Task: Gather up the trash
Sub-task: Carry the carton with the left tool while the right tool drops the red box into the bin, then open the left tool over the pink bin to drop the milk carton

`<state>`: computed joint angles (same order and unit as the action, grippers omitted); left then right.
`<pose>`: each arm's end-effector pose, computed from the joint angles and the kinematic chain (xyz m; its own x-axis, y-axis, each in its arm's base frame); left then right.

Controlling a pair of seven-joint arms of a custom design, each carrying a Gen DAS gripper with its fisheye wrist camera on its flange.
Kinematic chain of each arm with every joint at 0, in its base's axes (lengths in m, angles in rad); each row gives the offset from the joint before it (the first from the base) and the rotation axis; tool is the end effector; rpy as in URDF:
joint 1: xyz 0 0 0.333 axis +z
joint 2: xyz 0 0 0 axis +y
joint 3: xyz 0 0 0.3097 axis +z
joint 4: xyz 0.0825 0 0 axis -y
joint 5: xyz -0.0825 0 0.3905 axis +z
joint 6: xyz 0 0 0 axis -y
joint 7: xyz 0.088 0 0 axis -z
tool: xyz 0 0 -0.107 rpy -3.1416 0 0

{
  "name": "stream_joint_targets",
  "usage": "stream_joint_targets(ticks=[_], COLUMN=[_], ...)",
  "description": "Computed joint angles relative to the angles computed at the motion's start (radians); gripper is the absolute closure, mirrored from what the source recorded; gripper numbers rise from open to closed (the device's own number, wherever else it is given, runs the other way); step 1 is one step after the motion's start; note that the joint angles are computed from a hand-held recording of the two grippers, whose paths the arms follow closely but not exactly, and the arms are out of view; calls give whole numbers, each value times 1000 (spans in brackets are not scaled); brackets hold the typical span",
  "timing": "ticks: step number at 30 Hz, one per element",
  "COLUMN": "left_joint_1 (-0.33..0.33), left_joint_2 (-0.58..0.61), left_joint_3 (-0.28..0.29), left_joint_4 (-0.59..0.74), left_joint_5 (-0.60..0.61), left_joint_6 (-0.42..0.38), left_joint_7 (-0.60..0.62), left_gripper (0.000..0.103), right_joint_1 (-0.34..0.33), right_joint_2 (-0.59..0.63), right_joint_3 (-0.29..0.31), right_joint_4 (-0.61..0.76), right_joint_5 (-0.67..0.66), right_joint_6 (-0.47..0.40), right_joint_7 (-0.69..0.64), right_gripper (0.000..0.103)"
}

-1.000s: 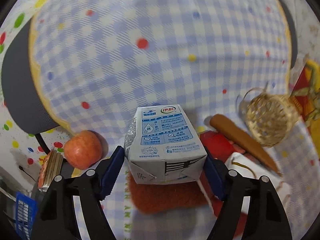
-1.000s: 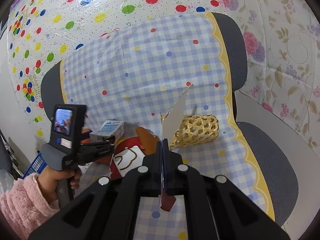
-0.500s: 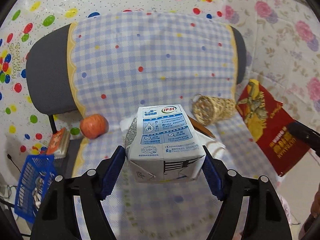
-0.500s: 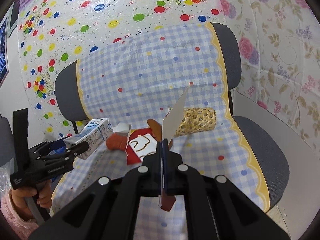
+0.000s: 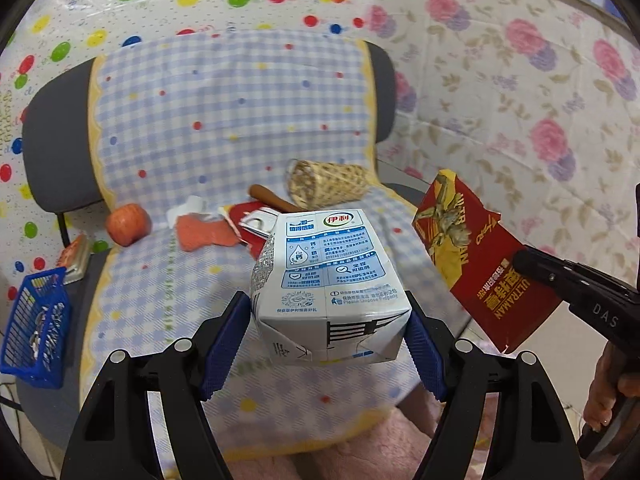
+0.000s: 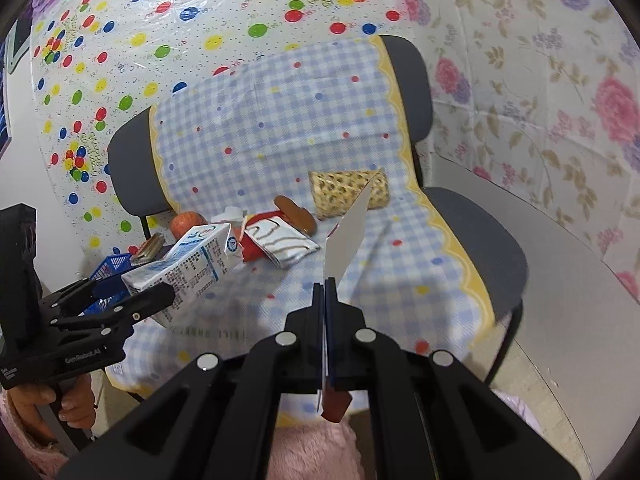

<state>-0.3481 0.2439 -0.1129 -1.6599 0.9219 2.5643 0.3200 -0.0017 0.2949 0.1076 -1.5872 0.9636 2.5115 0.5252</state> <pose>0.6103 -0.3083 0.5290 0.1433 -0.9871 0.0713 -0.5833 -0.1424 -0.7997 0.6964 0.0580 0.5271 0.5656 -0.8015 -0.1944 -0.5517 -0.1925 -0.8115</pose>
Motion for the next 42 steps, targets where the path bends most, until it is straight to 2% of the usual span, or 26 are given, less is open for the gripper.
stream_joint_targets(ticks=[5,10,14,18,20,21,22,25,30,31,32,33,37,42], left_joint_1=[-21,-52,-70,-92,-104,-110,-116,-134,-159,-164,-174,-183,-197,-192], left_joint_2=[51,131,212,279,305,315,332,371,490,513,549,571,570,477], left_joint_3=[-23,-31,-47,-49,-44,-41,-40,-32,-50,-52,-54,-47,-11,48], left_joint_4=[35,104,186,261,293,306,328,382,559,596,655,690,684,539], left_joint_5=[-52,-153,-266,-360,-398,-416,-436,-483,-567,-583,-599,-609,-626,-586], left_joint_6=[45,97,105,89,83,81,75,59,-5,-26,-61,-79,-73,-38], left_joint_7=[85,233,379,490,535,556,582,640,781,811,845,862,852,728], left_gripper=[29,29,29,29,29,29,29,29,28,26,19,15,15,15], right_joint_1=[-12,-11,-21,-41,-51,-60,-71,-83,-102,-106,-109,-109,-114,-111], right_joint_2=[-94,-147,-142,-116,-86,-84,-85,-95,-87,-85,-82,-78,-67,-38], right_joint_3=[-39,-84,-108,-107,-113,-107,-98,-87,-85,-85,-86,-86,-84,-69], right_joint_4=[-146,-255,-299,-297,-282,-280,-280,-284,-259,-253,-249,-243,-228,-189], right_joint_5=[2,-42,-86,-110,-140,-133,-113,-84,-42,-38,-34,-37,-41,-61], right_joint_6=[68,147,190,192,188,189,195,231,243,240,238,238,227,181], right_joint_7=[-3,46,112,157,208,207,192,162,146,146,145,151,160,167], right_gripper=[101,101,101,100,88,68,56,56,56,56,56,56,56,56])
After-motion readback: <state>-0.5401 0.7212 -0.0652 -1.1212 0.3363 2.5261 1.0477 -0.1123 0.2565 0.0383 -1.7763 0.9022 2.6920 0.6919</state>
